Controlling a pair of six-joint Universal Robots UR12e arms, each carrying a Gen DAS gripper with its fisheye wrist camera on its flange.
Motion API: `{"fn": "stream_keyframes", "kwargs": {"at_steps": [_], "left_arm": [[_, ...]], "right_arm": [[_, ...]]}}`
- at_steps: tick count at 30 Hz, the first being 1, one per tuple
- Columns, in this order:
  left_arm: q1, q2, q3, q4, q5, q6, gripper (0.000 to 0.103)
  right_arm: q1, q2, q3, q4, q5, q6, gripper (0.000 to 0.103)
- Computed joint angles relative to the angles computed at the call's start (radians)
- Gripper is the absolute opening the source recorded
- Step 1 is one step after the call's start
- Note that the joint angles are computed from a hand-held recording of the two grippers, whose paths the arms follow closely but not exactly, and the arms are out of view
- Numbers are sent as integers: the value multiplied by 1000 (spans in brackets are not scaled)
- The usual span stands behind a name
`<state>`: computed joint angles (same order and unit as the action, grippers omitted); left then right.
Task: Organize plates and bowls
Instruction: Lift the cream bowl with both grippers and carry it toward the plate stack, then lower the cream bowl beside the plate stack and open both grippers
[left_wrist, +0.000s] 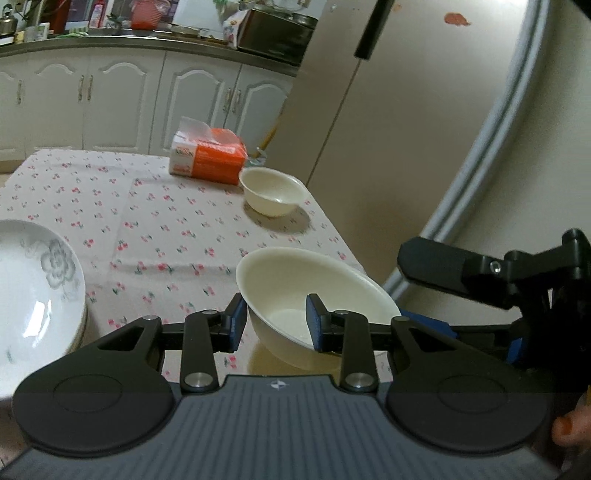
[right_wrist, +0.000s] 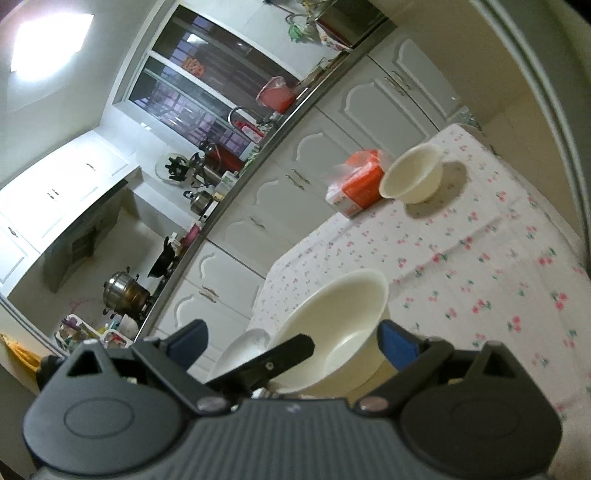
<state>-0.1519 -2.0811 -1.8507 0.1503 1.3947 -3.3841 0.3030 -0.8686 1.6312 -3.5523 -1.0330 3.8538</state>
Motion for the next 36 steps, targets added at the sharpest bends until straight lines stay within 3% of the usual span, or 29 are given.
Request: {"fn": "stream_keyframes", "kwargs": {"at_steps": [14,20,23,25,32,36], "left_arm": [[-10,11,-38,-33,-8,19,37],[-11,22,-58,-32,8,18,39],[-11,28,-68,-27,13,19,47],[-10,27,-69,-24,14,20,61],[11,38,-91,-11,12,3,63],[19,42,-99,5,28,7,78]], "right_arm": [[-3,-14,63,-18,-15,15,98],[-1,-25,77,16,-42,-14,99],[0,-29,83,13,-51,-21,99],[-1,-29,85,11,-51,-19,99],[-7,-28,92,-4,-79,21,101],[-11,-29,96,-9,-103,37,102]]}}
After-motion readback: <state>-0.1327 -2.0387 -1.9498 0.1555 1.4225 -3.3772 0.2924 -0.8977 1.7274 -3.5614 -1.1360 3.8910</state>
